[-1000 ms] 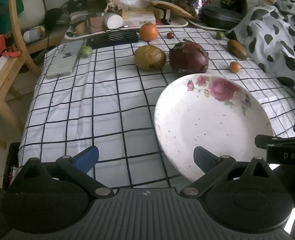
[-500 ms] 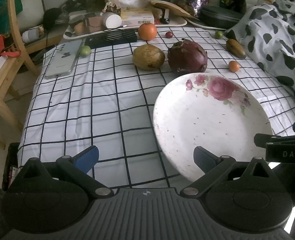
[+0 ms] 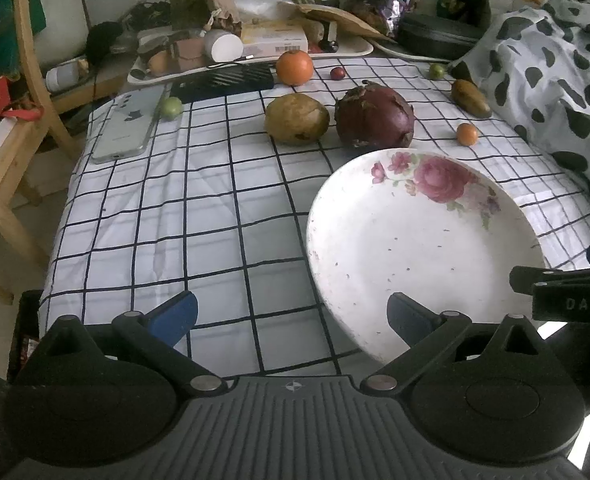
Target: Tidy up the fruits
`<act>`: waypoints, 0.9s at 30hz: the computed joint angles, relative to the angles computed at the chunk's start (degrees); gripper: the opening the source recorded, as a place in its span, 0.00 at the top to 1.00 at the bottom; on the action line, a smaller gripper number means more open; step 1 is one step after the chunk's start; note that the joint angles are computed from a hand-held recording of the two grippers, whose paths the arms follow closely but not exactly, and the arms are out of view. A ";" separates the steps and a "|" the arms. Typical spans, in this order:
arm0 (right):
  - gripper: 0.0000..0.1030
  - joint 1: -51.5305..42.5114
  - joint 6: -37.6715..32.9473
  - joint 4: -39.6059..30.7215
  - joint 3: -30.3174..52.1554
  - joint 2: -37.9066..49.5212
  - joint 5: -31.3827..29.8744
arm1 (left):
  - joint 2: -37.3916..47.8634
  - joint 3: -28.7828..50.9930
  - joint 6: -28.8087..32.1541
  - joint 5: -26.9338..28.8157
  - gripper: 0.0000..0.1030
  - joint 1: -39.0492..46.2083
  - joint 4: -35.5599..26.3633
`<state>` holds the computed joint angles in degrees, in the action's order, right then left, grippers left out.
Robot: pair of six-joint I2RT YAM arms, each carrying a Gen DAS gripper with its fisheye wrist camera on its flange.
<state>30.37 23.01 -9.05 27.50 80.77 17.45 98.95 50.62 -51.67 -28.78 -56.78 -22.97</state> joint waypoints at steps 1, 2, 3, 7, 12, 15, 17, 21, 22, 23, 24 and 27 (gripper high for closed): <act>0.00 0.00 0.00 0.00 0.00 0.00 0.00 | 0.05 0.00 -0.04 0.01 0.00 0.06 -0.06; 0.00 0.00 0.02 -0.05 0.01 0.03 0.03 | 0.10 0.06 -0.06 0.08 0.00 0.16 -0.18; 0.00 -0.08 0.01 -0.12 0.07 0.05 -0.01 | 0.14 0.12 -0.11 0.11 0.00 0.22 -0.27; 0.00 -0.09 0.10 -0.22 0.08 0.03 0.01 | -0.20 -0.23 0.08 0.50 0.00 0.27 0.32; 0.00 -0.15 0.04 -0.21 0.05 0.02 0.01 | 0.10 0.04 -0.01 0.40 0.00 0.23 0.02; 0.00 -0.15 0.03 -0.15 0.13 0.15 -0.03 | 0.09 0.02 0.06 0.34 0.00 0.16 0.22; 0.00 -0.13 0.04 -0.19 0.12 0.12 -0.01 | 0.17 0.12 0.04 0.15 0.00 0.05 0.22; 0.00 -0.09 0.05 -0.16 0.22 0.25 0.01 | 0.02 0.05 -0.09 -0.26 0.00 -0.10 0.31; 0.00 -0.06 0.07 -0.17 0.23 0.24 0.04 | -0.11 -0.04 -0.04 -0.19 0.00 -0.09 0.44; 0.00 -0.02 0.13 -0.22 0.32 0.34 0.08 | -0.22 -0.12 0.05 -0.08 0.00 -0.06 0.58; 0.00 -0.08 0.10 -0.16 0.23 0.31 0.09 | -0.33 -0.18 0.25 0.00 0.00 -0.07 0.73; 0.00 -0.04 0.25 -0.20 0.21 0.24 0.17 | -0.34 -0.11 1.47 0.39 0.00 0.00 1.21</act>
